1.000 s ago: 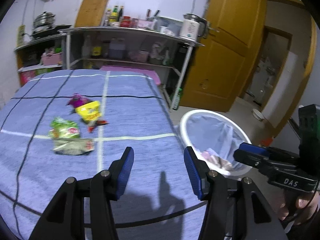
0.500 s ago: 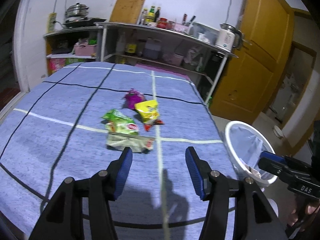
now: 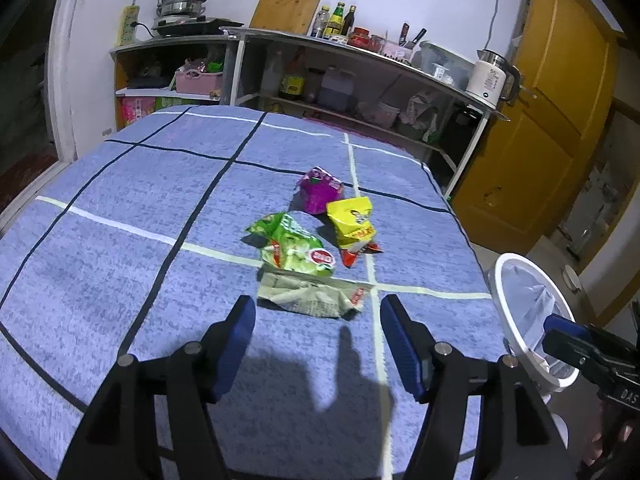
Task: Collect trash
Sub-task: 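Move both grippers back toward the green, yellow and beige snack wrappers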
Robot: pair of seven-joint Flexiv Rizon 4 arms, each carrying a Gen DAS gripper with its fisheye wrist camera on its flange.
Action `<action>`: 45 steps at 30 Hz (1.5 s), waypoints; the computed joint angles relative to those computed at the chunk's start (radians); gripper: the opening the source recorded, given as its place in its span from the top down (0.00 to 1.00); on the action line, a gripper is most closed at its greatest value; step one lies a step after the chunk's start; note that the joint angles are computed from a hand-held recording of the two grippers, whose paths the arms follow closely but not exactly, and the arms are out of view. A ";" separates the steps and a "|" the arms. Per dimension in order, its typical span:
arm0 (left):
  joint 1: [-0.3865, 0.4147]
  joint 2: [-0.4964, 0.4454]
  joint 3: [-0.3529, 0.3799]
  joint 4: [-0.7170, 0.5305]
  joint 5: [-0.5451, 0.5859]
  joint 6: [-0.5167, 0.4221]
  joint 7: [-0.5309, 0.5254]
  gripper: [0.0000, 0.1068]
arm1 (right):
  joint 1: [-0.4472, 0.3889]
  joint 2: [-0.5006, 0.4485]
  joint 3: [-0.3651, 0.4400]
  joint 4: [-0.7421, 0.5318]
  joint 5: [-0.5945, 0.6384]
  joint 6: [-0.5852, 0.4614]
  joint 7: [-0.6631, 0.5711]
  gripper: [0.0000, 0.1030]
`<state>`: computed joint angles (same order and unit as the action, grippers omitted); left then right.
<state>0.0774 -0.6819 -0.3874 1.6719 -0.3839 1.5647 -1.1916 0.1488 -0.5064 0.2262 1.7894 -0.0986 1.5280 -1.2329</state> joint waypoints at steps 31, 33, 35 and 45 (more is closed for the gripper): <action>0.064 -0.050 -0.154 -0.038 -0.081 -0.063 0.321 0.36 | -0.004 -0.039 0.010 -0.056 0.036 -0.052 -0.027 0.57; 0.022 -0.054 -0.095 -0.064 -0.071 -0.075 0.304 0.36 | -0.005 -0.039 0.008 -0.053 0.037 -0.050 -0.025 0.57; -0.028 -0.061 -0.022 -0.099 -0.057 -0.100 0.278 0.36 | -0.005 -0.039 0.005 -0.053 0.038 -0.050 -0.022 0.57; -0.193 -0.097 0.221 -0.219 0.029 -0.241 0.149 0.48 | -0.020 -0.053 0.022 -0.065 0.053 -0.061 -0.024 0.57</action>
